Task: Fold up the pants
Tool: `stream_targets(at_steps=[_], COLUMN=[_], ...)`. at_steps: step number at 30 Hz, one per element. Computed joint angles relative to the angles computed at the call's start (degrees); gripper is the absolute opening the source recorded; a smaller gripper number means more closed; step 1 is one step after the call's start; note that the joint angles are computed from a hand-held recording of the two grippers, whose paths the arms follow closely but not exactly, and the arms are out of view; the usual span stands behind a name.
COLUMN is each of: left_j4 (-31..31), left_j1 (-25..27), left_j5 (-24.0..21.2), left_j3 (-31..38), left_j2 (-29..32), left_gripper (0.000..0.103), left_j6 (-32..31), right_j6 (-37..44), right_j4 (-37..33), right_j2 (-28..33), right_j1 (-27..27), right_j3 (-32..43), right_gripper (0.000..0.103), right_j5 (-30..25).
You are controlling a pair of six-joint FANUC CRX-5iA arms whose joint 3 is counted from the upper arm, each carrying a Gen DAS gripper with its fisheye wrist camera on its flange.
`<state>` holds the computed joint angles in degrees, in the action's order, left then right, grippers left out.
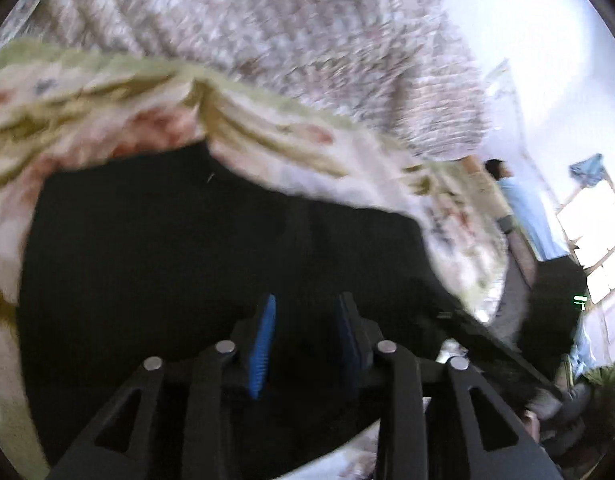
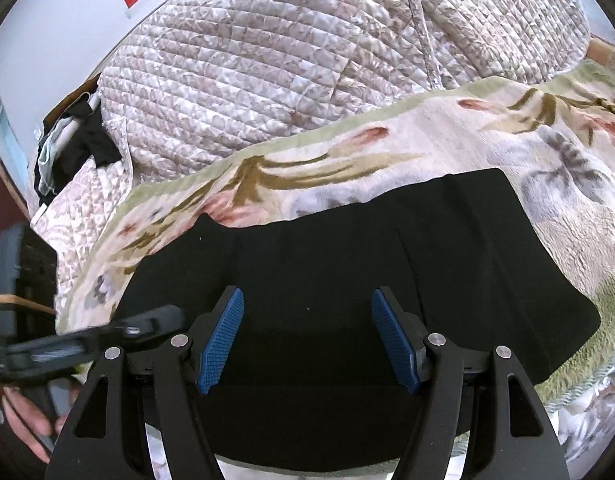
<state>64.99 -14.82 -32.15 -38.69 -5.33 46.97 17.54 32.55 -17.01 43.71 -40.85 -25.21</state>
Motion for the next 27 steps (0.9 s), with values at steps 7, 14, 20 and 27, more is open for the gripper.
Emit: stream_targets(at_steps=[7,14,20,27], left_j4=[-18.28,-25.89,-24.33,-24.85], left_j1=[7.53,14.78,13.65,13.65], left_j5=[3.89,1.96,3.81,4.71], left_j3=[0.04,-3.77,-4.77,-5.25], left_j2=[-6.97,-9.69,-8.64,-8.94], left_gripper=[0.038,0.038,0.038,0.038], left_j6=[10.97,17.35,15.21,15.15], right_j6=[11.72,44.85,49.83,53.04], right_j4=[-11.30,-46.91,-50.53,-52.05], right_j2=[0.65,6.86,12.97,17.62], right_j1=[1.10,-2.71,-4.67,-5.04], right_j3=[2.67,15.53,21.79,26.28], right_gripper=[0.067,0.059,0.059,0.056], right_j5=[2.73,-3.79,-6.73,-8.87])
